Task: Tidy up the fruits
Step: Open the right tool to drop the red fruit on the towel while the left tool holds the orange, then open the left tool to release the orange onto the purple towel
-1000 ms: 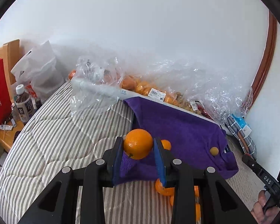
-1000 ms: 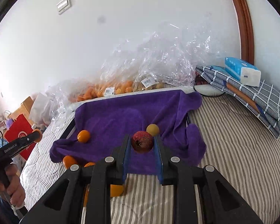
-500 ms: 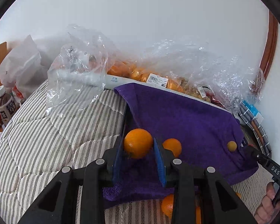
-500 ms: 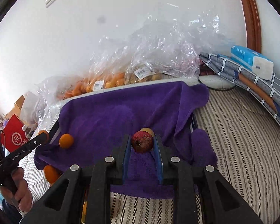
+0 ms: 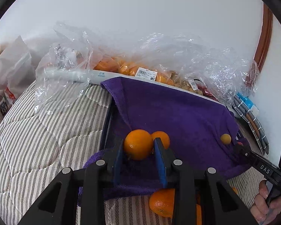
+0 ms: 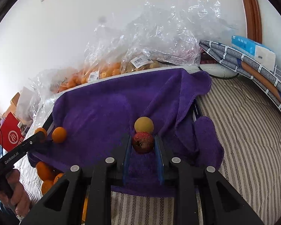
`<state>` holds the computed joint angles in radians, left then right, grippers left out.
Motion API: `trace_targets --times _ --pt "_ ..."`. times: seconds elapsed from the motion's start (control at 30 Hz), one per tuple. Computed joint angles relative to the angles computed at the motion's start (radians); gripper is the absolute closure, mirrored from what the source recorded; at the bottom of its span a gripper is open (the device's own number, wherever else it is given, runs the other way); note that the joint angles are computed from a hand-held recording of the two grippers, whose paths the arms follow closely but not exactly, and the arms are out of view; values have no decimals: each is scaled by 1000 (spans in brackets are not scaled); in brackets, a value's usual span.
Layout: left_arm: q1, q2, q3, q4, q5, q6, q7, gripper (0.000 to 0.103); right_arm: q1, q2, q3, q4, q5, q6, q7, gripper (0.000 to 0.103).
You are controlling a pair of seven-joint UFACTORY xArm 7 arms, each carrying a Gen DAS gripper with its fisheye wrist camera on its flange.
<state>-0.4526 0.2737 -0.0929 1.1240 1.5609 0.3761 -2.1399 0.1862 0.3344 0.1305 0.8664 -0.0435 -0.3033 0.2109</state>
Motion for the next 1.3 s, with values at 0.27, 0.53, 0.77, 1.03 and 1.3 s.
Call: trace_targets --times 0.27,0.53,0.77,1.03,1.3 --pt "-14 18 3 13 -58 6 79 72 78 -8 -63 -11 73 -21 -45 69" --pt "-36 34 19 26 -97 7 137 72 159 -19 -114 -37 197 -85 -133 57" --pt "-43 24 27 22 -52 -8 89 60 170 -23 -102 -56 226 -139 -190 57" --pt "-40 -7 2 0 34 39 2 53 147 -35 -77 -83 245 -207 -209 57" --pt "-34 -67 -44 -50 108 145 -102 52 210 -132 -97 -132 383 -136 -262 57"
